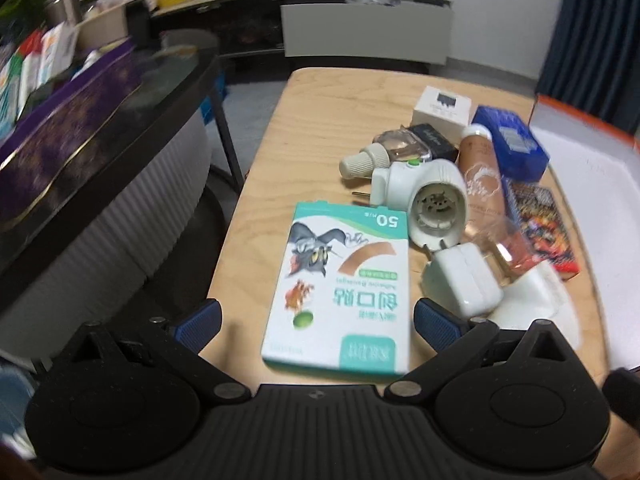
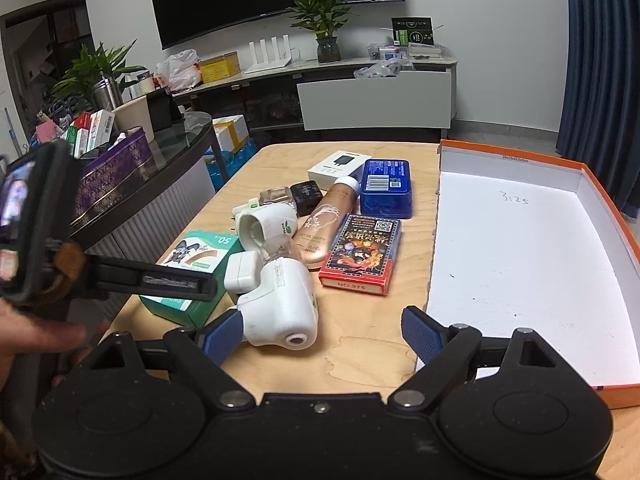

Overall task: Organize rigid objects
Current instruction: 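Grasp the teal bandage box with the left tool while the right tool grasps the white device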

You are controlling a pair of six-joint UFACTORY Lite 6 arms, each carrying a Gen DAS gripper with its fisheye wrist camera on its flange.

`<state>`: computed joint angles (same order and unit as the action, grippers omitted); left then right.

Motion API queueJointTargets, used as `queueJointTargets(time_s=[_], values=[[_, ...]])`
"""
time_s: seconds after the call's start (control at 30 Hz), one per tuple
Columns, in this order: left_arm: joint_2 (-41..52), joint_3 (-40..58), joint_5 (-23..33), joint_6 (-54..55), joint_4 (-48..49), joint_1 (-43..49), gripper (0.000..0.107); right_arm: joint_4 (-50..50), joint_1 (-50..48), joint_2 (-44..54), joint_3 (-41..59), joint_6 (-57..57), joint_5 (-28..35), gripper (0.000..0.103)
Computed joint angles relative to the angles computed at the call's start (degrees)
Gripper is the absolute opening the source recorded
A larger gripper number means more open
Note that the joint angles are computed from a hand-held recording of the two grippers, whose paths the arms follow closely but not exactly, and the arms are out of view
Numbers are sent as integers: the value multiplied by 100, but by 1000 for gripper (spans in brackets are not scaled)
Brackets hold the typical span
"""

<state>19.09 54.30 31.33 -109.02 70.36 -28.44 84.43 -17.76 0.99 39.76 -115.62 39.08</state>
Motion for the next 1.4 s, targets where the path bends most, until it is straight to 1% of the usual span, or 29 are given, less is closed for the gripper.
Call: queueJointTargets(time_s=[0.03,0.1,0.13,0.17,0.3,0.4,0.5,0.67,0.73,0.77,0.83,0.9,0.93,0.97,1.03,1.07,1.1,1.17,1.23,1.33,1.4], values=[[56,2,-61,-65,155,57,102,0,19,3,6,-9,-10,101],[-7,-176,-438,-429,590,246,92,79,83,38,21,-56,-55,101],[-63,-282,-636,-696,857,335,81,92,139,77,48,-26,-92,101],[-119,-389,-791,-1016,1220,381,74,51,200,144,100,39,-99,101],[-315,-713,-634,-1817,2105,264,72,0,568,399,291,285,-233,101],[-526,-923,-369,-2143,2334,120,72,-43,839,707,575,803,-431,101],[-636,-1064,-466,-2560,2742,191,72,-280,1068,1189,1046,1765,-536,101],[-694,-1188,-483,-3056,3218,207,72,-447,1483,1718,1508,2170,-1093,101],[-767,-1267,-508,-3232,3405,214,72,-567,1336,1763,1575,2274,-1014,101],[-794,-1306,-512,-3333,3508,216,72,-593,1270,1737,1574,2340,-1071,101],[-780,-1331,-492,-3499,3658,212,72,-1145,1112,1817,1760,3048,-1019,100],[-663,-1261,-529,-3574,3730,237,72,-1732,999,2050,2040,3810,-715,100],[-621,-1244,-557,-3636,3775,247,72,-1772,1025,2065,2036,3896,-720,101],[-572,-1213,-588,-3674,3809,255,72,-1630,1128,1963,1911,3743,-927,100],[-499,-1180,-558,-3700,3844,237,72,-1220,1335,1920,1782,3218,-1280,95],[-464,-1158,-524,-3678,3837,223,72,-843,1441,1879,1687,2806,-1507,89],[-419,-1134,-490,-3673,3860,217,72,-397,1484,1870,1609,2308,-1590,80],[-296,-1076,-458,-3785,3983,248,73,273,1503,1879,1514,1514,-1608,79],[-231,-1082,-355,-3996,4149,248,72,576,1463,1887,1466,1161,-1537,79],[-382,-1265,-234,-4451,4492,218,72,1081,1353,1727,1247,516,-1455,79],[-551,-1401,-28,-4498,4466,111,72,1088,1201,1588,1170,450,-1305,79]])
